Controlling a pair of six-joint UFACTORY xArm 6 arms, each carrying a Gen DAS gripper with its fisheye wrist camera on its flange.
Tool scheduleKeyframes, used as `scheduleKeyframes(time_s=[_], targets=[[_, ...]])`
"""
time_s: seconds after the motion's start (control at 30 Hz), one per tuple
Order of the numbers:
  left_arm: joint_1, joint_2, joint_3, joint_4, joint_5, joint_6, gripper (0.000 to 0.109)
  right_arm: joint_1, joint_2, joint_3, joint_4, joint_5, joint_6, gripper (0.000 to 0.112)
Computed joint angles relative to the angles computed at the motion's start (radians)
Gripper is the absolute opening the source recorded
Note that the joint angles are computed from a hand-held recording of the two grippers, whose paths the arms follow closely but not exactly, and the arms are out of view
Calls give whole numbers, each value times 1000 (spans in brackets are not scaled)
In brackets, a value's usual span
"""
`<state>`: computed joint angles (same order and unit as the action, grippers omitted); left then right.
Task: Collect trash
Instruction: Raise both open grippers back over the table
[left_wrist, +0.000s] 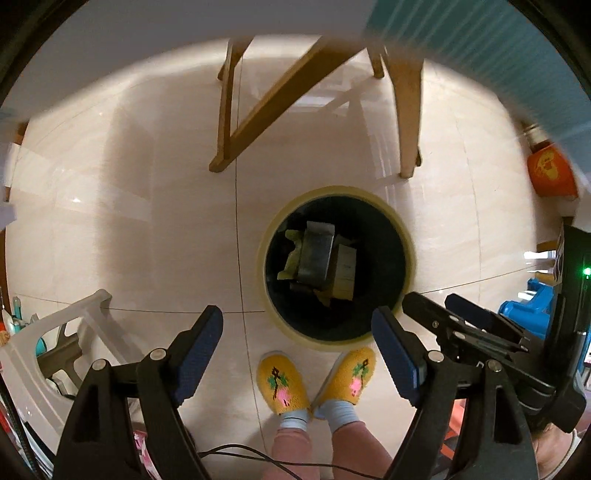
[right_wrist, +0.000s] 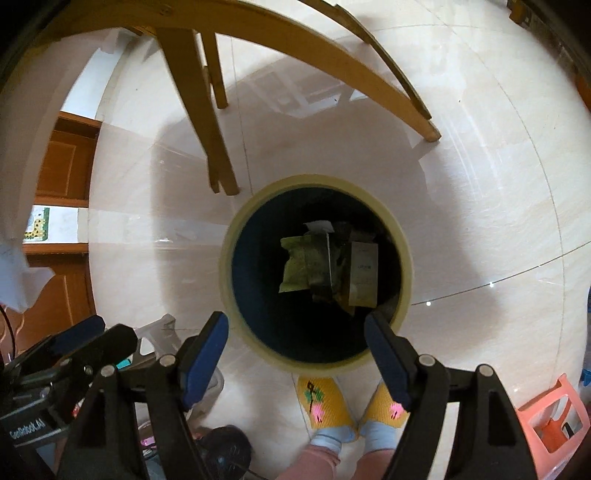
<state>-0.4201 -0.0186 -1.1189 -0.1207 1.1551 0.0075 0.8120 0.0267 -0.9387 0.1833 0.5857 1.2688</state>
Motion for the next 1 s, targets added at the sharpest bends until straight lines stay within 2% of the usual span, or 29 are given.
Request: scheduleKeyframes(time_s=[0.2, 0.43, 0.57, 0.77, 0.9, 1.0], targets=[[14, -74, -96, 3, 124, 22, 81, 24, -102, -75, -108, 140, 109, 77], [32, -110, -322, -14, 281, 89, 81, 67, -175, -243, -248, 315, 230, 77], [38, -80, -490, -22, 363, 100, 81, 90, -183, -373, -311, 406, 265, 77], [53, 34, -836, -68, 499, 111, 81, 107, -129, -646, -375, 596, 226, 77], [66, 135, -1095, -105, 590, 90, 81, 125, -23, -924, -442, 786, 174, 77], [80, 258, -1364, -136, 654, 71, 81, 143, 64, -1127, -499, 900, 135, 77]])
